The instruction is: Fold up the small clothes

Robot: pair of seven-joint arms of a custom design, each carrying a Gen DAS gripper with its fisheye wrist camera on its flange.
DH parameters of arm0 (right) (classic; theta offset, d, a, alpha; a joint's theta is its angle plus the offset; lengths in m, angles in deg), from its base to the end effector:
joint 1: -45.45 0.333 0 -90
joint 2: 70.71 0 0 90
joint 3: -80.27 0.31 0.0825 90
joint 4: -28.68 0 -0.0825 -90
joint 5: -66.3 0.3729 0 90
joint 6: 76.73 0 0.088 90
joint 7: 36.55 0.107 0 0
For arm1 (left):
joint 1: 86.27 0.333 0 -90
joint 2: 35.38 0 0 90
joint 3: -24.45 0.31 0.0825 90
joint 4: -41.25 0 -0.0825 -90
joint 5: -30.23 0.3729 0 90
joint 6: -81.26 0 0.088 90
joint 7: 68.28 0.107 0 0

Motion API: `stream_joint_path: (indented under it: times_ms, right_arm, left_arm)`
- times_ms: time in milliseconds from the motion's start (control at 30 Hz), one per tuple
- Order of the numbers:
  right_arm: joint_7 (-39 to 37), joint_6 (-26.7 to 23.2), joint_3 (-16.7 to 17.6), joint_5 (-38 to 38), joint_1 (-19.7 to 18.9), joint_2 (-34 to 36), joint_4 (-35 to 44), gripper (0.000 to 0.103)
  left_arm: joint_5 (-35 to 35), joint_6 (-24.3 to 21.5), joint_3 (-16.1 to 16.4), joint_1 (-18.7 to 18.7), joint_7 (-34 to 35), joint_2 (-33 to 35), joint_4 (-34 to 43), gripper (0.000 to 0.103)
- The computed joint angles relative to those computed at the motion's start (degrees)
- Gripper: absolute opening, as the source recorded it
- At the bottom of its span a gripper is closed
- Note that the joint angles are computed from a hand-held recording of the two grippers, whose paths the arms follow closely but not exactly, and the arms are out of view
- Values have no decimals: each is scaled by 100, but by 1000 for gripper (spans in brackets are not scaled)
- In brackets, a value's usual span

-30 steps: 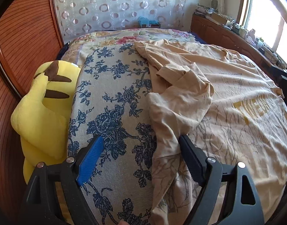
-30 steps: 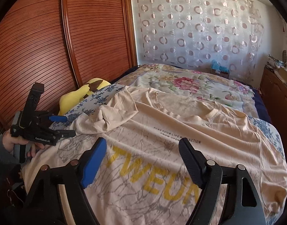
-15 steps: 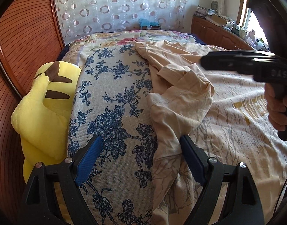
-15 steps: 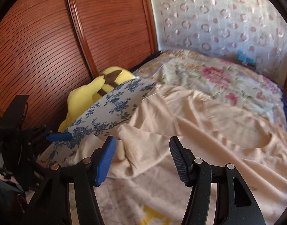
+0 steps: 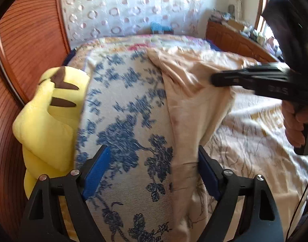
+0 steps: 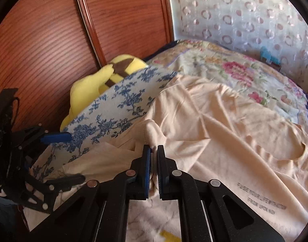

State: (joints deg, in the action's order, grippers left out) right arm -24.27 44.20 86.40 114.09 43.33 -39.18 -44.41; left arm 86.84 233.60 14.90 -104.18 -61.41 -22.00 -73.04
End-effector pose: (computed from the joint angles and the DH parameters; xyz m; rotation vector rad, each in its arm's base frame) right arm 0.7296 0.0660 0.4802 -2.2098 0.5808 -0.1808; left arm 0.5364 -0.3001 0.3851 -1.9671 1.6256 -0.6652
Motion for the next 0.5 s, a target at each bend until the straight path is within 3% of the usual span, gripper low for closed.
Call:
stream_joint_path:
  times_ms: [133,233,333,500]
  right_arm:
    - [-339,-34,76,680,-364,-222,-372,6]
    - [-637,380,11,1015,-431,-416,-807,8]
    - [-582,778,-142,965,-363,-497,-1043,41]
    - [-293,771,-150,803,-335,-251,-755,41]
  left_arm:
    - [810,649,126,-7,-956,-229,-161,75]
    - [875,660,32,-26,-821,-173,43,72]
    - [844,930,13,-15,-671,-38,228,69]
    - [400,1224,34,23,-353,272,476,54]
